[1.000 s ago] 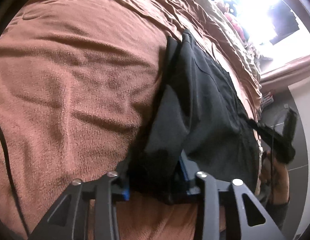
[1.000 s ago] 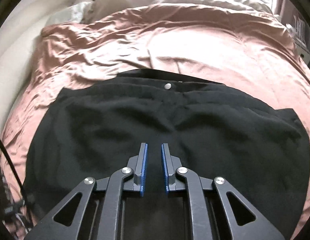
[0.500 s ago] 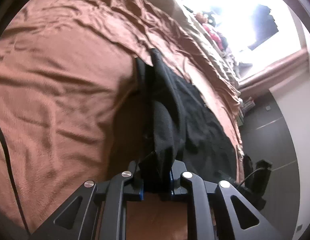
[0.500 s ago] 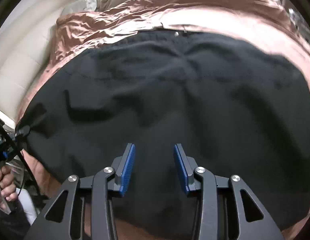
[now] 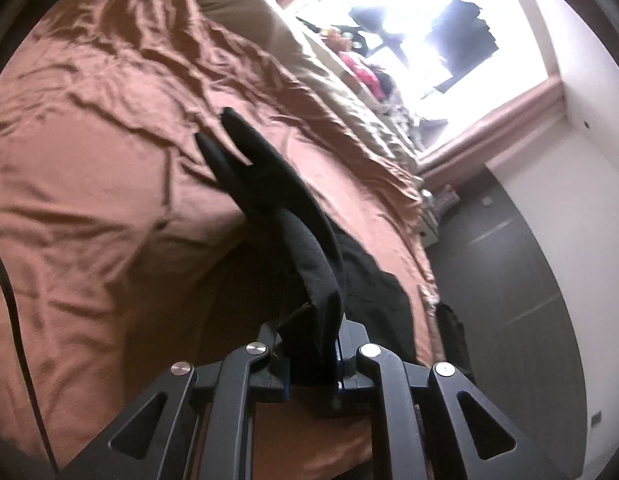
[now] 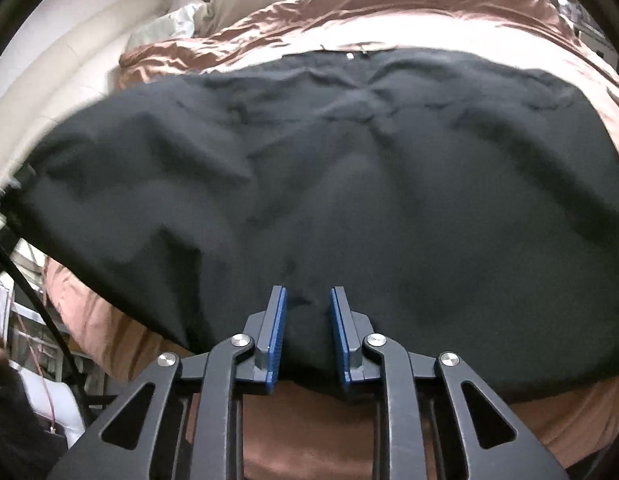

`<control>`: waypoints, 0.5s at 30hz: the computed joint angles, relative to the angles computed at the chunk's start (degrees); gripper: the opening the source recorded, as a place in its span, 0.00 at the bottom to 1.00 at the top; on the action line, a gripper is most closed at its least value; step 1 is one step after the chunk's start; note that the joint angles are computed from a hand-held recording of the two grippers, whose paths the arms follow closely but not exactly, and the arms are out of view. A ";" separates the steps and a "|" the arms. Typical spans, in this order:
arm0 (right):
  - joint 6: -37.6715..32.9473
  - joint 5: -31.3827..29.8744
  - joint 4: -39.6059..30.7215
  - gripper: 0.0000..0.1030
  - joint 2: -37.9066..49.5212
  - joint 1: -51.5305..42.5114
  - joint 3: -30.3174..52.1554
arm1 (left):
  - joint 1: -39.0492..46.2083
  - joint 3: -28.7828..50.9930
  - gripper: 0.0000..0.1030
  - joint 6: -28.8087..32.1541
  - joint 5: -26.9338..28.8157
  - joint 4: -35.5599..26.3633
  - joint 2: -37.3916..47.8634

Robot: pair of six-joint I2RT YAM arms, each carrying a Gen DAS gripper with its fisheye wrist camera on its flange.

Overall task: Fold large clothes
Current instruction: 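Fold the lifted jacket over once more and release with both tools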

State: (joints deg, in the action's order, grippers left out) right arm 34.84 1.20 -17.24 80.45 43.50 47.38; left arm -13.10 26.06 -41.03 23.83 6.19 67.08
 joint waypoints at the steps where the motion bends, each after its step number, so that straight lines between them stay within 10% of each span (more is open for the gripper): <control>1: 0.36 0.12 1.23 0.19 0.85 0.09 -0.81 | -0.89 0.69 0.13 -0.03 -0.32 -0.30 -0.08; 15: 1.42 -6.63 7.03 0.19 -9.56 -5.56 -11.16 | -19.70 21.14 0.13 2.98 -9.84 -6.19 10.06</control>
